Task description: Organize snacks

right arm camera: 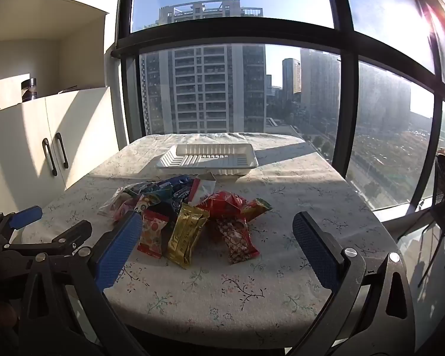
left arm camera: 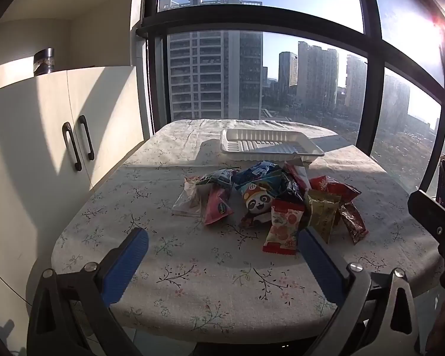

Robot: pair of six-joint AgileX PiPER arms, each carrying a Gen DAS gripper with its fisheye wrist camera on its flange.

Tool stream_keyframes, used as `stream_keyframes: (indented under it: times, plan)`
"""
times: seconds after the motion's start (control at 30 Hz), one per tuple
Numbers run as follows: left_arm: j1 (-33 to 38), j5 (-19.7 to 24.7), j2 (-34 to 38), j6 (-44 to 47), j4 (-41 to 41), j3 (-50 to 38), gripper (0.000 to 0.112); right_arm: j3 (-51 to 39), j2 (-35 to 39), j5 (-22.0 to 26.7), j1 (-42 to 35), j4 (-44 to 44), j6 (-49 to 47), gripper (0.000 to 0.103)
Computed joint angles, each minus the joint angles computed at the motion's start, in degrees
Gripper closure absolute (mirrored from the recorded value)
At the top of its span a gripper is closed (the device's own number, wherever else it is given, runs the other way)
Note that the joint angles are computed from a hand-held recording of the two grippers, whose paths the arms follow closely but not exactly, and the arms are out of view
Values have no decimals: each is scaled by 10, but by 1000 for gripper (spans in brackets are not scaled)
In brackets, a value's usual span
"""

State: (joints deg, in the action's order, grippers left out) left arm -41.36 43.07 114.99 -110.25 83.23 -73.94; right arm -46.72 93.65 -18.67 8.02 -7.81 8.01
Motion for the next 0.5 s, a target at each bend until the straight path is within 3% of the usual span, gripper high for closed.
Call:
stream_keyframes:
  times: [0.07,0.17,0.5]
  plan:
    - [-7,15,4,8,-6,-6,9,-3,0,7,1,5,-6,1]
    - [3,-21,-1,11,-21,-6,9,-2,-2,8,1,5,-6,1]
    - [5,-20,-3,-4,-8,1,9,-3,0,15,6,16,-13,1]
